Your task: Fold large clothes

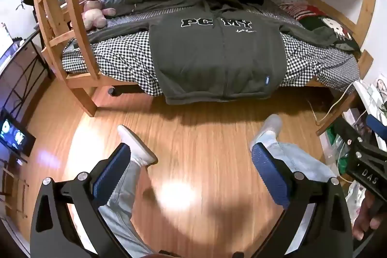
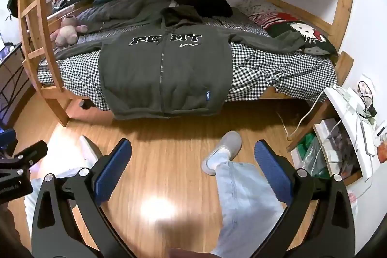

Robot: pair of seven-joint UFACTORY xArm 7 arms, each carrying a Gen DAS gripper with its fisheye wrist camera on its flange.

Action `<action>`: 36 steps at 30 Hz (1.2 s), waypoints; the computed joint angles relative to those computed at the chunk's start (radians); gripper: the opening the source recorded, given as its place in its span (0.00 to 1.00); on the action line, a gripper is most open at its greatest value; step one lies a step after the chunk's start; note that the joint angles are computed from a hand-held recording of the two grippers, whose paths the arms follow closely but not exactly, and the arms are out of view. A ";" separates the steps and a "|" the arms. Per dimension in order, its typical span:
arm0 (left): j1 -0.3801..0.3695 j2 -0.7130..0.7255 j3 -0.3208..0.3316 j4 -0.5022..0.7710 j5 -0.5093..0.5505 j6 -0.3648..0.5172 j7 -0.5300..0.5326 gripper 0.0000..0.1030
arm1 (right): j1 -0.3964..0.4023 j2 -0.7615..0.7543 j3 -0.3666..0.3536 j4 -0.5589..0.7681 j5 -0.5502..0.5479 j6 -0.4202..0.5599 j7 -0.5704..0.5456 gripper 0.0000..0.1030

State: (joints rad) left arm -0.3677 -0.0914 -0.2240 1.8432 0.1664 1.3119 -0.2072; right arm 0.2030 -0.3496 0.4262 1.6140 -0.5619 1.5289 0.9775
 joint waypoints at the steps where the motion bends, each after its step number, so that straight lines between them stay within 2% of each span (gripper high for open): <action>1: 0.000 0.001 0.001 0.001 -0.004 -0.003 0.003 0.96 | 0.000 -0.002 -0.001 -0.001 0.001 -0.001 0.002 0.97; 8: -0.005 0.008 -0.002 0.002 0.000 -0.023 -0.001 0.96 | 0.000 -0.001 0.003 0.003 -0.004 0.003 0.007 0.97; 14: 0.008 -0.030 0.002 -0.050 -0.015 -0.029 -0.002 0.96 | 0.002 0.001 -0.005 -0.001 0.008 -0.006 -0.002 0.97; 36: 0.009 -0.016 0.004 -0.029 -0.027 -0.017 0.006 0.96 | 0.013 0.006 0.002 0.010 0.002 -0.004 0.008 0.97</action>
State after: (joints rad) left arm -0.3588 -0.1075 -0.2195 1.8140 0.1390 1.2948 -0.2014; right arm 0.2159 -0.3437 0.4283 1.6244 -0.5600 1.5249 0.9856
